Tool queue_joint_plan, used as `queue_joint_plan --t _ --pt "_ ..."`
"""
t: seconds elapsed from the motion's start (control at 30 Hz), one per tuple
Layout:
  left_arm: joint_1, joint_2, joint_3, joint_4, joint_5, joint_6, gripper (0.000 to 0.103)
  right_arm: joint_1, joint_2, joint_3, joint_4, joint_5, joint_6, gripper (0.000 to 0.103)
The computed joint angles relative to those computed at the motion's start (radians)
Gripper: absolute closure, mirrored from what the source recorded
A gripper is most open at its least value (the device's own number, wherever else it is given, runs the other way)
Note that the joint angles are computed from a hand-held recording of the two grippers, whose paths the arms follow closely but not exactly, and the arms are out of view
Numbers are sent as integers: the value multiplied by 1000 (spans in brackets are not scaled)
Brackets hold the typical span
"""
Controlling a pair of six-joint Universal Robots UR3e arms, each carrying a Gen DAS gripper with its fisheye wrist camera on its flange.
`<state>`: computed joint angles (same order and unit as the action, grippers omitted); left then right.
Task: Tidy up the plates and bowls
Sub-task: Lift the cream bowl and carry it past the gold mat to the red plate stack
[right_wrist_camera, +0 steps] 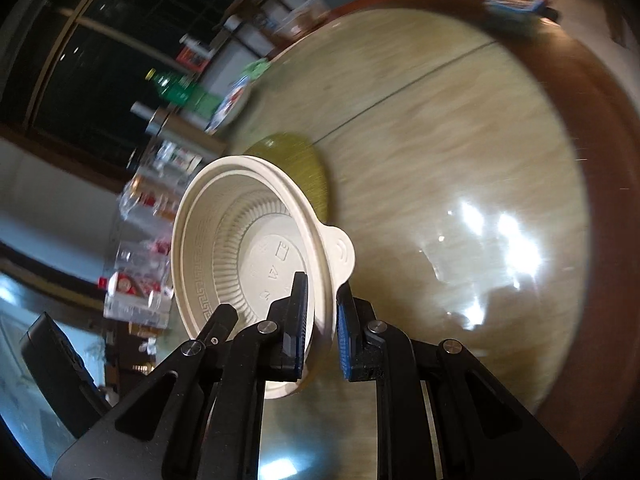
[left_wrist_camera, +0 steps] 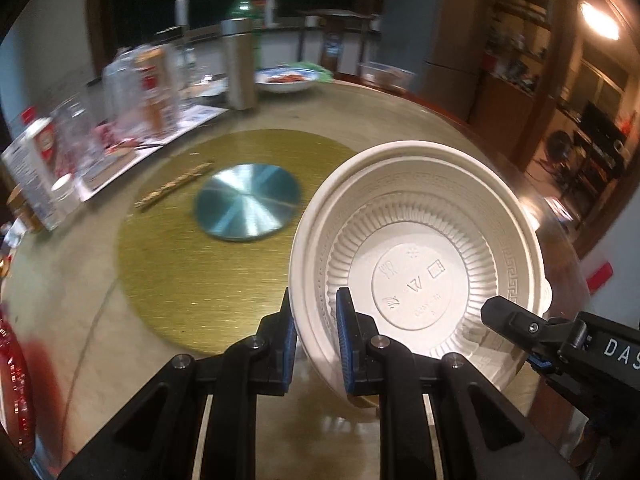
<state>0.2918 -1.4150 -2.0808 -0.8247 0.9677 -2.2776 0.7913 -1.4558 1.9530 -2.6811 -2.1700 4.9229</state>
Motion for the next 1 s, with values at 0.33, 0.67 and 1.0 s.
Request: queue_joint_plan --t 0.33,0.67,1.0 --pt "115 -80 55 69 6 -49 86 -47 219 -198 -127 83 -193 89" --pt "178 -97 52 71 5 -37 86 -39 286 -280 -129 92 -272 89" --pt "208 -100 47 69 -4 -27 86 -34 313 -309 -130 91 -307 89"
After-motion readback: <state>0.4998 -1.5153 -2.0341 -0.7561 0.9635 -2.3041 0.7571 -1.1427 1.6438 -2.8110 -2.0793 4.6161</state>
